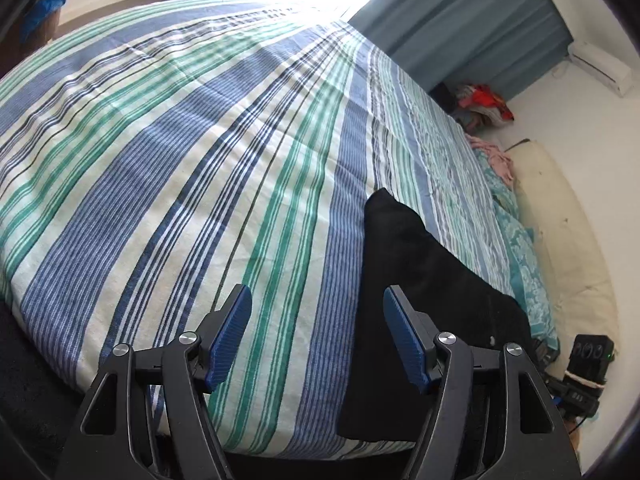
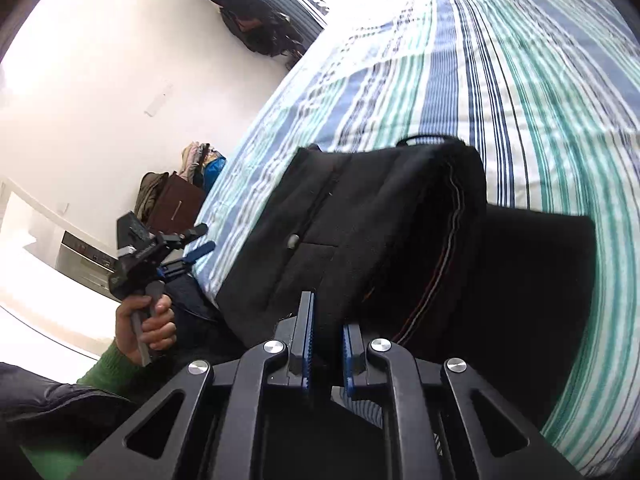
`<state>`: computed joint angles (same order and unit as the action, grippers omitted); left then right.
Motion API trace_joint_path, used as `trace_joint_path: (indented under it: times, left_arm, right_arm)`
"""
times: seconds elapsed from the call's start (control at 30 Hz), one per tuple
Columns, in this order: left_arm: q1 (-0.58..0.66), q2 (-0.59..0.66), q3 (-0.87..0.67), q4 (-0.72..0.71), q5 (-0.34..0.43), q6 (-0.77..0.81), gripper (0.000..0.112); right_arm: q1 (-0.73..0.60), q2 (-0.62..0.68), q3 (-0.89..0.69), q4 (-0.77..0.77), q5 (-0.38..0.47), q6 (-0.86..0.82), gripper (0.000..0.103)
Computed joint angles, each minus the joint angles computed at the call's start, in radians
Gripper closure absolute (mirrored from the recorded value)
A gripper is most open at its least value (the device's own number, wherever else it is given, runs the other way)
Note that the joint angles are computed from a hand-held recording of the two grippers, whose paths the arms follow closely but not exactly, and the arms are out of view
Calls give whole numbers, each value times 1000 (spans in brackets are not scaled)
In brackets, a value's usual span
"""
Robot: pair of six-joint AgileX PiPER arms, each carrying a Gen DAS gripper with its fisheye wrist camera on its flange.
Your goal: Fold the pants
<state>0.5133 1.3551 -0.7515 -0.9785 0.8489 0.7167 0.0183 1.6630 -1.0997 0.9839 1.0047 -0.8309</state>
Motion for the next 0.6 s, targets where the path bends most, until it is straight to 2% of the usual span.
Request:
trace_joint_path:
  times: [0.13, 0.2, 0.33, 0.47, 0.53, 0.6]
  left_arm:
    - [-35, -4, -5, 3, -1, 6, 43]
    - [-56, -11, -6, 9, -6, 7, 43]
    - [-101, -29, -5, 25, -10, 1, 43]
    - [-202, -42, -12, 80, -53, -38, 41]
    - [-278, -46, -25, 147, -83, -89, 41]
    - [-349, -65, -32, 215, -113, -133, 41]
  right_arm:
    - [-69, -74, -54, -98, 60, 58, 91]
    - [-107, -58, -78, -145, 56, 73, 91]
    - [-205, -52, -22, -180, 32, 75, 91]
    - [-217, 67, -17, -259, -12, 157, 90]
    - [-205, 120, -4, -264, -52, 189, 85]
    - [-228, 144, -3, -208, -43, 179, 76]
